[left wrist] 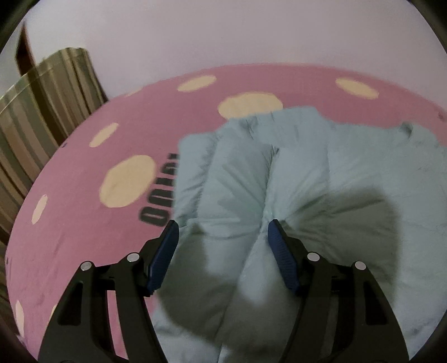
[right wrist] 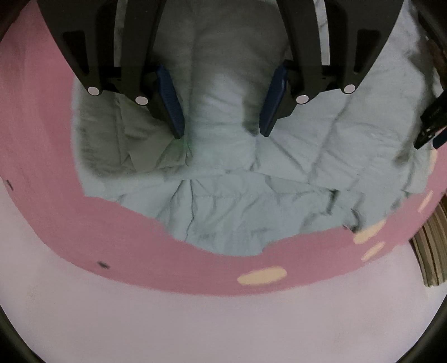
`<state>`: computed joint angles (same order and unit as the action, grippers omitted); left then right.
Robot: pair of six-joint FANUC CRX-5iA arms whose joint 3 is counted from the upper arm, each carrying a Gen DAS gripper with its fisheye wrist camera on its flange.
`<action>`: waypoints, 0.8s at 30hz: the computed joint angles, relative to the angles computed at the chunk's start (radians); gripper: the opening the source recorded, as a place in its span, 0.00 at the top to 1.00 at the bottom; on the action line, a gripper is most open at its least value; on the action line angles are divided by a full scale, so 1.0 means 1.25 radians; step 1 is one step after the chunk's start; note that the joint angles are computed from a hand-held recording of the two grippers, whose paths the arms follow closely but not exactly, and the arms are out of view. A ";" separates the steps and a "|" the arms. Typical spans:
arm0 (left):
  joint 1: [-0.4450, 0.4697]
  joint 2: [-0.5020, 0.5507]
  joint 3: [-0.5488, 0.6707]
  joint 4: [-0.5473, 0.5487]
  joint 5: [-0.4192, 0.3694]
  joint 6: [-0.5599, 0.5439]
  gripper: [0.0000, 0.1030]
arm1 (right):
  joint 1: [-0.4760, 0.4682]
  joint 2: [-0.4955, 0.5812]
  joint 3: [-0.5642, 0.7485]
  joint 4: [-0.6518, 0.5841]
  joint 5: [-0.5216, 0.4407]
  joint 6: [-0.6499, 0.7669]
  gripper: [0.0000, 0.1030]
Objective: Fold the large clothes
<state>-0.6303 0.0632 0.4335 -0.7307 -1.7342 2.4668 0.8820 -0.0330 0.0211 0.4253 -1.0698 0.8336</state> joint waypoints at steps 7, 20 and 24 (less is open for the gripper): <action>-0.033 -0.021 -0.032 0.031 0.022 0.022 0.35 | 0.043 -0.068 -0.069 0.028 -0.030 -0.042 0.46; -0.017 0.002 -0.042 0.046 0.018 0.007 0.33 | 0.044 -0.070 -0.125 0.042 -0.001 -0.064 0.44; -0.014 -0.016 -0.033 0.059 0.011 0.007 0.33 | 0.049 -0.082 -0.108 0.043 -0.019 -0.062 0.44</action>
